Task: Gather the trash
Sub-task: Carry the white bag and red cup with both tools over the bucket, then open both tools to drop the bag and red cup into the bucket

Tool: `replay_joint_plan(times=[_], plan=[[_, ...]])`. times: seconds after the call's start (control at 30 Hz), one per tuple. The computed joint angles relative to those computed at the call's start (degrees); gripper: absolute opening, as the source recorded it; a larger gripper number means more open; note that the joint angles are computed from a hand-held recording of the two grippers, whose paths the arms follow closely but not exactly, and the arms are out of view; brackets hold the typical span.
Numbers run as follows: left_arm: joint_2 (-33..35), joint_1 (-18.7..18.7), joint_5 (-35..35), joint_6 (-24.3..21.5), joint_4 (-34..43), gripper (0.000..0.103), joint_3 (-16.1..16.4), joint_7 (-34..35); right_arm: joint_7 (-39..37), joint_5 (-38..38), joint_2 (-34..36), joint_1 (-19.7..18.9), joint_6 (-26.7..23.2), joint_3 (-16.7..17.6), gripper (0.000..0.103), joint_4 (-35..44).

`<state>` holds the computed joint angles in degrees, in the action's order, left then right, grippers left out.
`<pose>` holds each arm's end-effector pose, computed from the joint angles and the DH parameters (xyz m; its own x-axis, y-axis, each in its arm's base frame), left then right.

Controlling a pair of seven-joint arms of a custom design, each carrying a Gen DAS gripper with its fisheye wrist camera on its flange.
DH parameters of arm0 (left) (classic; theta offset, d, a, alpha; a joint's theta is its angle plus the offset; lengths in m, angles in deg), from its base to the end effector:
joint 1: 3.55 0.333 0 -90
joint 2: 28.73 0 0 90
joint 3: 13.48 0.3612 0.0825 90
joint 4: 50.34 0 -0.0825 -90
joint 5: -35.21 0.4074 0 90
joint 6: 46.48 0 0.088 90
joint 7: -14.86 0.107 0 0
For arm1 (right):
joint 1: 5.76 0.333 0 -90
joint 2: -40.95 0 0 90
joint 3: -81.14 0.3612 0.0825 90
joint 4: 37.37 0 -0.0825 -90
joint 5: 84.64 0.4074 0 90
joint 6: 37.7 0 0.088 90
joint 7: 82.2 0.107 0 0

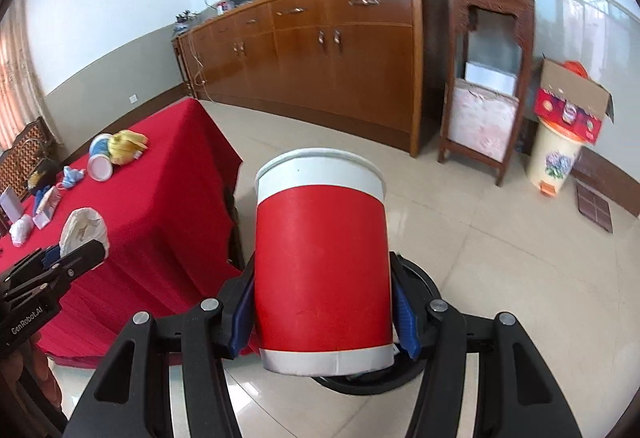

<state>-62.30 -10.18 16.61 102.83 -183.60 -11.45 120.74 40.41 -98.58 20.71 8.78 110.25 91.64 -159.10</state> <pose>0.4225 -0.0228 0.6886 -0.2078 -0.9701 0.1254 -0.6301 0.0347 -0.7757 0.4517 0.2342 0.6860 0.0874 -0.9892 -0.1180 -0.6779 0.0277 -0.7347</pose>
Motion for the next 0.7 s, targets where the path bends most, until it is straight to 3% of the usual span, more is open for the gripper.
replay_joint_plan(times=[0.3,0.7], plan=[[3.6,-3.3,-0.1,0.4,0.3,0.042,-3.5,-1.0,-7.8,4.5,-1.2,0.6,1.6,-3.8,0.059,-5.6],[11.2,-5.6,-0.5,-1.3,2.5,0.042,-5.6,1.2,-22.0,11.9,3.8,0.7,0.2,-7.2,0.059,-7.4]])
